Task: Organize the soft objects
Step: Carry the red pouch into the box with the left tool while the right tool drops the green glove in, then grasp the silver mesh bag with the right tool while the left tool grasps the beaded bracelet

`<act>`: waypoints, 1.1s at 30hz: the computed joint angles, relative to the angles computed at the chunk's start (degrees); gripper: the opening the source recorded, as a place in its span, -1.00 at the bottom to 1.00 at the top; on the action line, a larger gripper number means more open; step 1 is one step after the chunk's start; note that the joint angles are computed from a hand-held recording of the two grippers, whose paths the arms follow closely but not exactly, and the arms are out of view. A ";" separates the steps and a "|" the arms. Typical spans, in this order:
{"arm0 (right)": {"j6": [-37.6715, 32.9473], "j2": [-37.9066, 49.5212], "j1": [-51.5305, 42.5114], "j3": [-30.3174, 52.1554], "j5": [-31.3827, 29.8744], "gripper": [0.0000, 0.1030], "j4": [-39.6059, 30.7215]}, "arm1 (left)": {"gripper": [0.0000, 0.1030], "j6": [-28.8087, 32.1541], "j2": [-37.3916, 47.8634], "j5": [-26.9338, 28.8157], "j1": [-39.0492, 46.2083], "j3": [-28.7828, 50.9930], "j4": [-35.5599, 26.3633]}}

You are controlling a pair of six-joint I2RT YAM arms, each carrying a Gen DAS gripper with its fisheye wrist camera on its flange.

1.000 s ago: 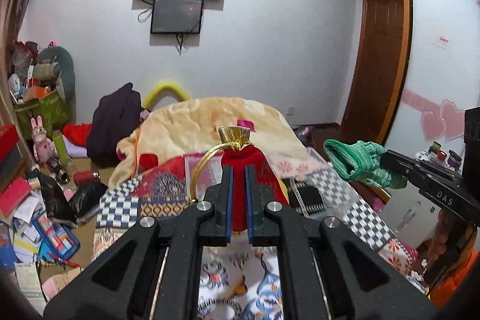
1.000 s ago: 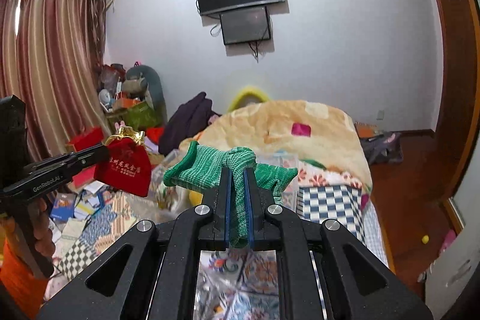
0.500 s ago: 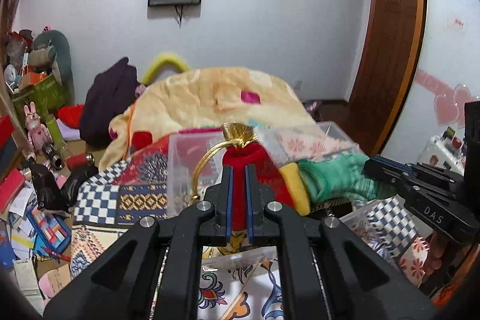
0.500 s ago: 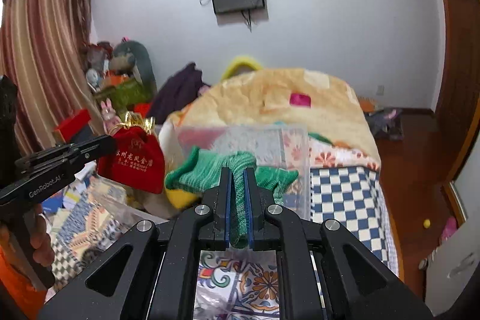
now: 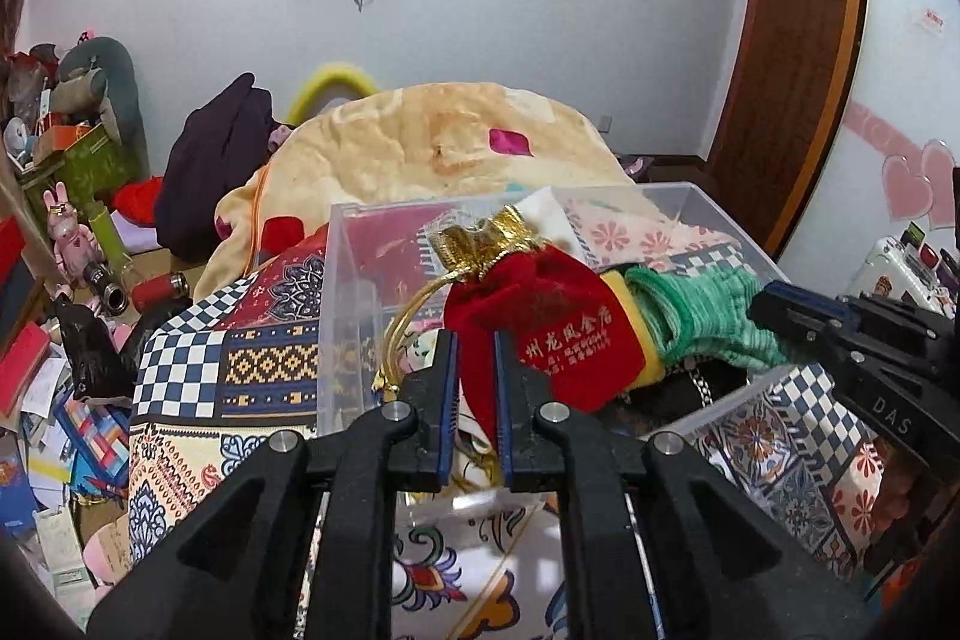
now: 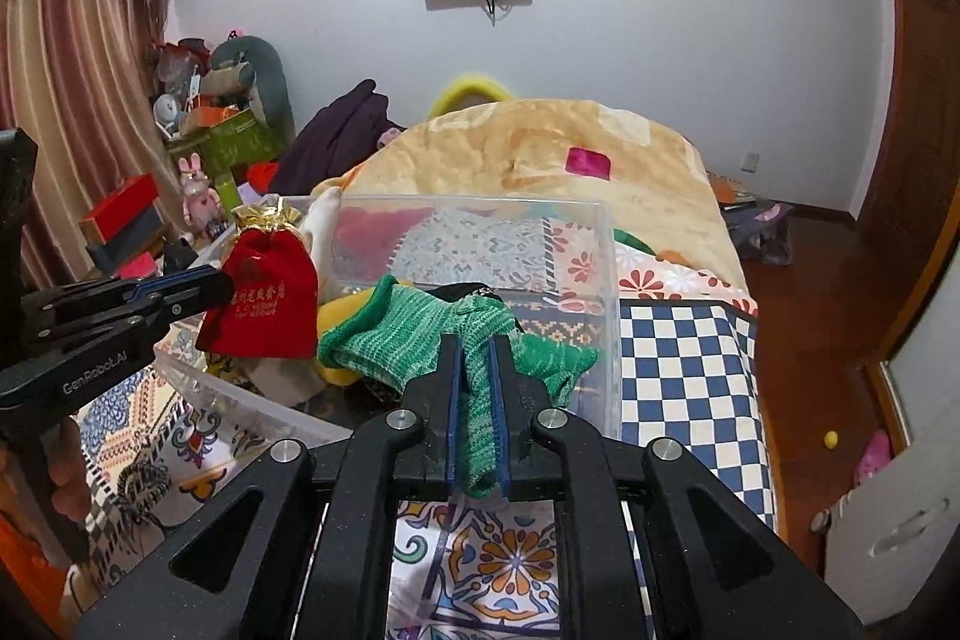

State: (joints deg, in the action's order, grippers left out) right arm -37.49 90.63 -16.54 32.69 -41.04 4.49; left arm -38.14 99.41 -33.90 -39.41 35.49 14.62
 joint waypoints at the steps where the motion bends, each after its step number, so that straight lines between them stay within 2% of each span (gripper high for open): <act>1: -0.36 -0.04 -0.11 0.12 -0.07 -0.71 -0.31 | -0.79 0.06 -0.26 0.05 -0.05 -0.13 -0.14; 2: -1.07 -0.80 -0.49 -0.04 -0.38 -0.66 -1.24 | -0.70 -0.09 -0.92 -0.04 -0.43 -0.55 -0.37; 4: -1.14 -1.97 -1.04 -0.73 -0.91 -0.38 -1.11 | -0.54 -0.50 -2.22 -0.25 -0.95 -1.43 -0.45; 5: -1.41 -3.07 -1.57 -1.25 -1.42 -0.32 -1.25 | -0.44 -0.86 -3.22 -0.51 -1.45 -1.99 -0.59; 10: -2.86 -8.11 -3.49 -2.77 -3.54 -0.05 -2.94 | -0.37 -1.57 -8.70 -3.69 -5.10 -4.06 -2.32; 15: -4.55 -13.18 -7.15 -3.66 -8.31 0.25 -6.17 | -0.10 -2.41 -14.85 -8.91 -10.47 -5.30 -6.03; 17: -5.32 -14.37 -8.20 -3.76 -9.84 0.32 -7.46 | 0.11 -3.20 -17.05 -11.31 -12.97 -5.30 -8.62; 21: -7.99 -16.91 -11.18 -4.18 -13.48 0.59 -10.95 | 0.42 -6.37 -19.47 -15.55 -16.99 -5.07 -13.79; 22: -8.45 -17.82 -11.63 -4.77 -13.98 0.64 -11.48 | 0.56 -7.67 -19.69 -16.45 -17.92 -5.08 -15.05; 23: -9.06 -18.30 -12.02 -5.04 -14.41 0.65 -12.18 | 0.69 -9.11 -19.71 -17.27 -18.79 -5.04 -16.28; 29: -15.92 -17.11 -14.30 -6.75 -15.30 0.77 -17.63 | 0.89 -18.43 -16.15 -18.98 -23.21 -4.96 -23.98; 33: -20.30 -15.45 -14.37 -9.08 -13.03 0.78 -18.55 | 0.90 -23.77 -12.59 -15.45 -23.94 -7.35 -22.49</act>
